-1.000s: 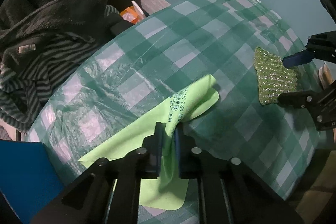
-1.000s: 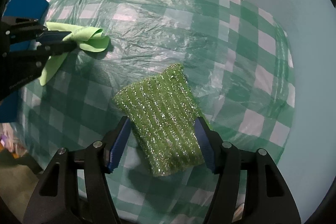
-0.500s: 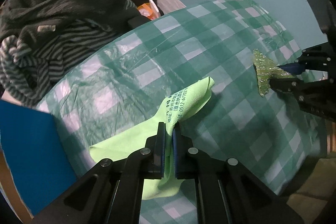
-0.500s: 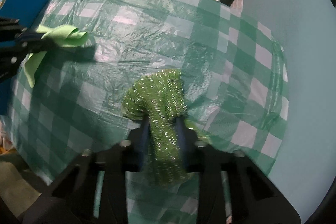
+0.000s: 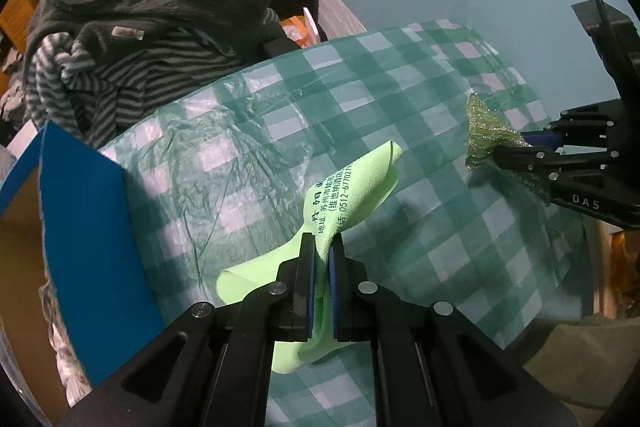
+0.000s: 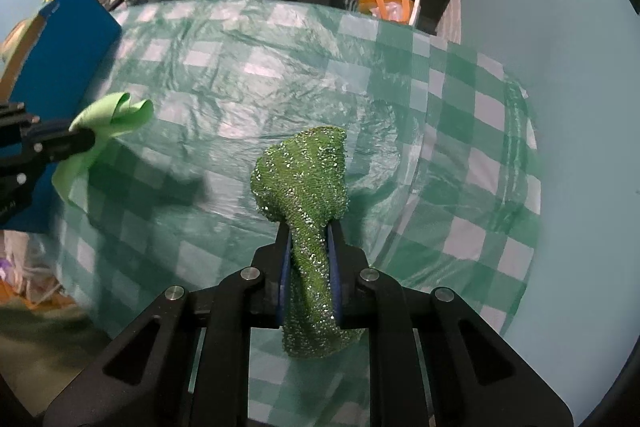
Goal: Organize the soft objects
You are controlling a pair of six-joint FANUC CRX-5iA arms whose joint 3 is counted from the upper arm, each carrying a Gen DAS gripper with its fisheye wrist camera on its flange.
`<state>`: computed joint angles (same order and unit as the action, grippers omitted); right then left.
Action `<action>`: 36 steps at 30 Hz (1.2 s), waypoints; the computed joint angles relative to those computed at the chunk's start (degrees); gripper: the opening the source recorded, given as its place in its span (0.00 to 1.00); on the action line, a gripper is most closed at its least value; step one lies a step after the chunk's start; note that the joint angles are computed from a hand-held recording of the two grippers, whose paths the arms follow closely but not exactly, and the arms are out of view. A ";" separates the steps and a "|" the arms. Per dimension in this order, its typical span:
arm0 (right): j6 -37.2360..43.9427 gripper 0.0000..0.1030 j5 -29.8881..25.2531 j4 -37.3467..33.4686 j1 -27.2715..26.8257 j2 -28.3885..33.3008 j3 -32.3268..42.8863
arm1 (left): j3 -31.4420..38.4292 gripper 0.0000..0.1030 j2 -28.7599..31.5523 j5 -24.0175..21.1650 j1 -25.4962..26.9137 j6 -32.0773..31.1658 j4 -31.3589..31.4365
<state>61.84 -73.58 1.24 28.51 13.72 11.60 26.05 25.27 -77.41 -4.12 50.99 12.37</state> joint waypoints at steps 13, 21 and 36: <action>-4.60 0.13 -2.11 1.60 2.30 -1.04 4.04 | -1.53 0.05 -4.26 0.63 3.21 1.48 3.63; -6.30 0.13 -3.27 3.71 4.34 -0.30 7.95 | -1.30 0.05 -5.56 0.61 5.73 1.40 5.63; -6.51 0.13 -5.33 5.69 8.40 4.13 17.78 | 0.50 0.05 -6.44 0.06 11.02 1.34 8.74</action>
<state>55.33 -78.91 6.94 36.91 17.85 29.38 26.54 18.82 -77.35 6.91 52.33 21.11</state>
